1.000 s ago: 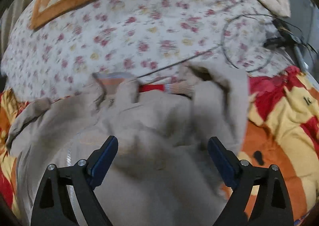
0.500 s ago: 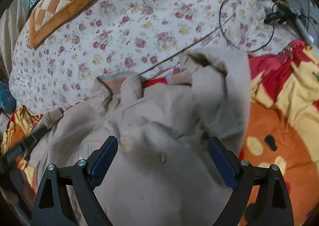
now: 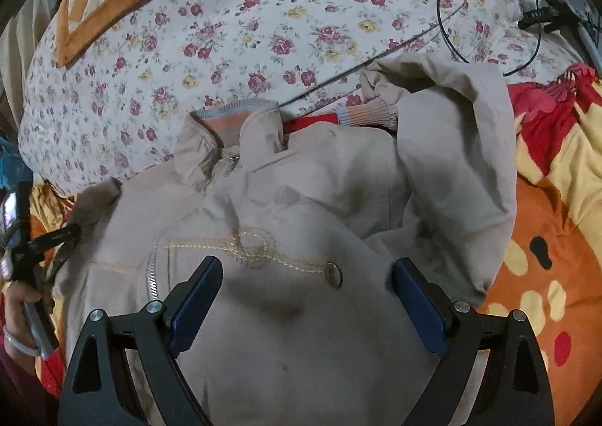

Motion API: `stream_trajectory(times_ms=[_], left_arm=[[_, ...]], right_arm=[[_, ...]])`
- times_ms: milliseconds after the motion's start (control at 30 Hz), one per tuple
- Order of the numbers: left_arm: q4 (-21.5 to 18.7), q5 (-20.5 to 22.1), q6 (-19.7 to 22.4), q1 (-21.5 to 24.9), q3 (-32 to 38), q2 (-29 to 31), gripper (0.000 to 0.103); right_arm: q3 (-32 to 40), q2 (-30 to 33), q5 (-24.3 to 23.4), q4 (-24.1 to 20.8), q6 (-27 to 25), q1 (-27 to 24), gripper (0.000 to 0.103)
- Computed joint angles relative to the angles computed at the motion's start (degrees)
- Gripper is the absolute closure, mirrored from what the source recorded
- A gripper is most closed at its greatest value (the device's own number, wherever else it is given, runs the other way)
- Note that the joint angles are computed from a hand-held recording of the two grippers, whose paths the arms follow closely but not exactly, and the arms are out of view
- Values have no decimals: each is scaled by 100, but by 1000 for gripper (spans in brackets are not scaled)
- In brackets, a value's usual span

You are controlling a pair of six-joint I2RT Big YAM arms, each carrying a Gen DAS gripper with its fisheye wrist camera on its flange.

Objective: Fold large clothes
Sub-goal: 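Carry the cuff across the jacket front and release with left tool, then grasp the other ribbed sleeve cuff with the right tool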

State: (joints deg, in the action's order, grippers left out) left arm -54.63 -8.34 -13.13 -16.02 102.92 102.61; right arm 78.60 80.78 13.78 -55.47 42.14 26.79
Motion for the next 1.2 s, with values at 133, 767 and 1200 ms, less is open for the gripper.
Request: stream_trajectory(times_ms=[133, 767, 1200], left_arm=[[346, 863, 23, -497, -124, -556, 102], [560, -126, 99, -395, -1755, -1477, 29], [459, 361, -574, 138, -1941, -1176, 27]], right_arm=[[1, -41, 149, 43, -29, 18, 10], [-246, -170, -334, 651, 42, -58, 8], [401, 304, 1024, 94, -1241, 285, 89]])
